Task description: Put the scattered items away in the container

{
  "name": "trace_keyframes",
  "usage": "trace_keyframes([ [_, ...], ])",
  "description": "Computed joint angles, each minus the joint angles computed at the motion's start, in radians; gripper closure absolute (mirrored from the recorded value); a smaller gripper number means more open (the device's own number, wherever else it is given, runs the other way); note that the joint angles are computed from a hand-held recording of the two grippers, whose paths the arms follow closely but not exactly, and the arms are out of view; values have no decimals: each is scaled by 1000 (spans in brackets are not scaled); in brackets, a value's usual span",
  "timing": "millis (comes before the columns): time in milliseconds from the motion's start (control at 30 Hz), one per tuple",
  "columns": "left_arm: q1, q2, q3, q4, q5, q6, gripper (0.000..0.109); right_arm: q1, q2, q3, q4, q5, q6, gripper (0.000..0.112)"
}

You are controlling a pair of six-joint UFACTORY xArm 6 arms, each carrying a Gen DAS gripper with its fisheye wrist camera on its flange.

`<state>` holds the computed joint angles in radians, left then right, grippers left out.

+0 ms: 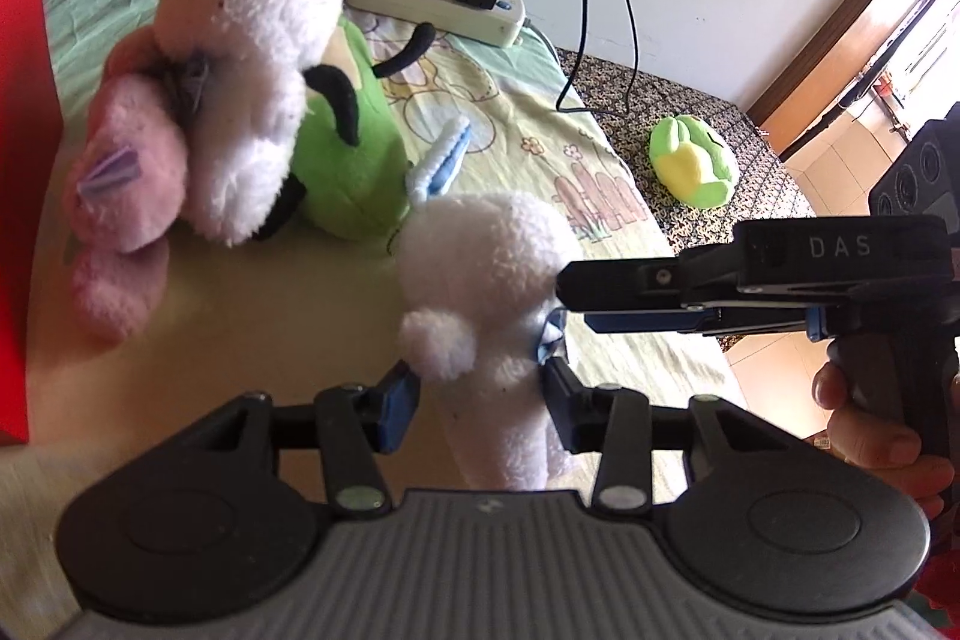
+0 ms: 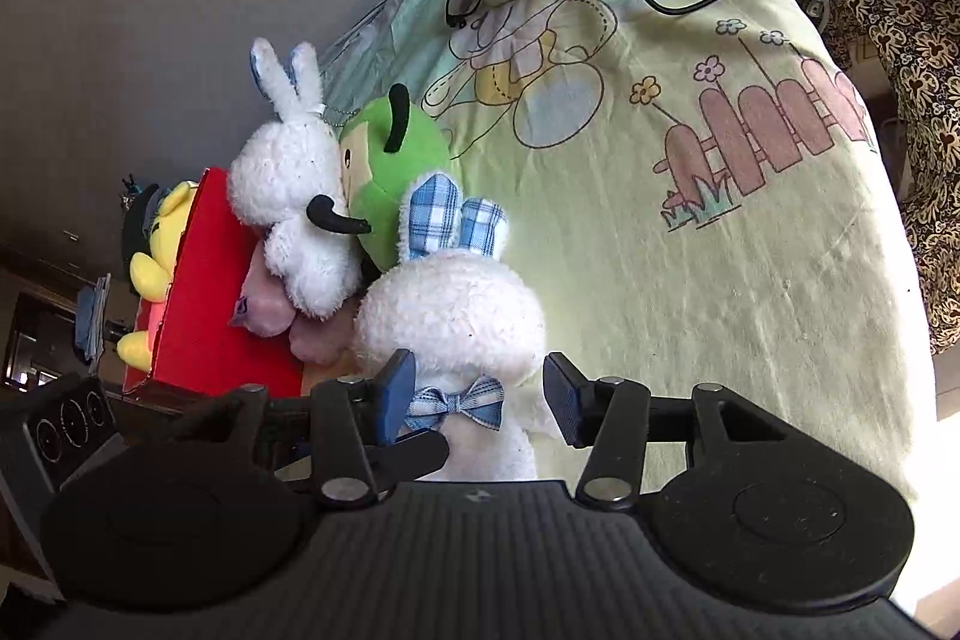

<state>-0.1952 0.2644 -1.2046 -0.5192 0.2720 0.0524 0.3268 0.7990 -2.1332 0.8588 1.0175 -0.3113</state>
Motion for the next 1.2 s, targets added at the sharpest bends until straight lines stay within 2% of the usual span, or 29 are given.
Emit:
trace_keyframes([
  [67,7,-1,9,74,-7,-60,47,2,35,-50,8,33,18,56],
  [100,12,-5,14,93,-7,-79,47,5,53,-78,10,50,22,56],
  [267,27,-13,19,56,17,-69,48,19,123,-175,10,101,42,51],
  [367,28,-3,10,-45,26,-15,51,16,155,-217,24,129,61,50],
  [500,21,8,-6,-105,35,23,55,10,176,-243,42,165,66,50],
  [567,14,23,-24,-74,43,0,56,10,151,-205,44,152,46,53],
  [700,1,25,-25,70,30,-98,57,0,122,-157,68,149,32,60],
  [833,-5,9,-12,95,27,-103,59,2,99,-138,45,155,28,62],
  [1100,-37,-84,86,117,-4,-72,59,28,-111,146,24,72,-72,65],
  [1200,-46,-144,151,202,-36,-111,59,44,-178,241,38,47,-112,65],
])
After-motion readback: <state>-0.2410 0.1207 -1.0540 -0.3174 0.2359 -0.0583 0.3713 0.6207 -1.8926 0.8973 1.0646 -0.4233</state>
